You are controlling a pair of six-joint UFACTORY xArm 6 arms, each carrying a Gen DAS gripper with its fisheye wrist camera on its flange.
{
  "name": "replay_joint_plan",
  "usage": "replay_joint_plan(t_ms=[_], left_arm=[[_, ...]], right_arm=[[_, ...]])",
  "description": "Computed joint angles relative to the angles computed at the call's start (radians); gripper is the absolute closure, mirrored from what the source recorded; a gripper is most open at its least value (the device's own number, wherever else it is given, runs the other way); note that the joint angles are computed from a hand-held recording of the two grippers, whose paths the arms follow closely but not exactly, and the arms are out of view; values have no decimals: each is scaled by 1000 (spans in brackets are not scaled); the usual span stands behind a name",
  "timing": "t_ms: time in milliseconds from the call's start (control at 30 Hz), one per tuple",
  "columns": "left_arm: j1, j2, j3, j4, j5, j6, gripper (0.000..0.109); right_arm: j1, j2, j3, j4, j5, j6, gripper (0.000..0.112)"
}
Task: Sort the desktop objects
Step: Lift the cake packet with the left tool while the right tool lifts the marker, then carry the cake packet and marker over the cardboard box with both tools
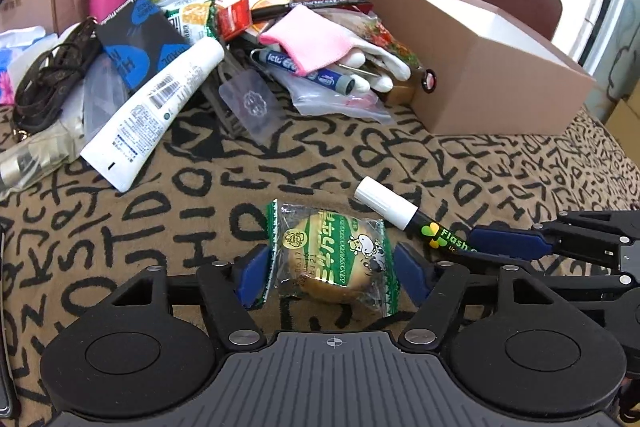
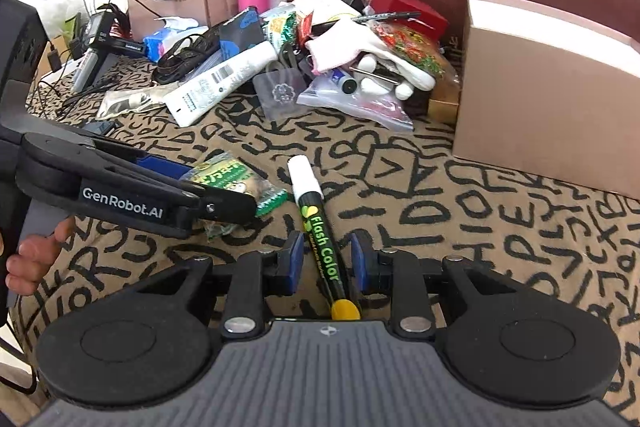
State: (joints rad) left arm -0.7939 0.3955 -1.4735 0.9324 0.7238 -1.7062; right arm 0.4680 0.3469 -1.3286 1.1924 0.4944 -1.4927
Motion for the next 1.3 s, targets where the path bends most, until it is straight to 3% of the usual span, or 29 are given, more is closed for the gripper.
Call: replay_joint_plan(t_ms=[33,133,233,300,367,467,533,900,1167,1300], left_arm=[[0,3,-3,-1,-1,2,27],[-4,27,-33,-1,17,23,24],[-4,42,-58,-18,27,67,43],[1,42,-59,-23,24,61,43],[1,46,-63,-18,25,45,32],[-6,67,-94,-23,49,86,51],[-6,68,-102,-36,40,94,54],[6,50,-156,-2,-41,73,55],[47,93,-311,68,-109,103,55],[71,167,-467,60,-137,182,55]], right_arm=[[1,2,-1,-7,0,1,83],[7,13,-12,-20,-7,15,83],[14,24,-19,-31,-17,30,84],[14,29,-22,-29,-16,35,86],[10,33,-25,-19,-9,32,88],[3,32,-26,-12,8,33,91],[-6,29,-28,-13,32,44,94],[-70,-29,-28,121,100,-21,95],[-108,-38,-104,229,81,-129,95],[-126,-19,-189,305,46,-209,95]])
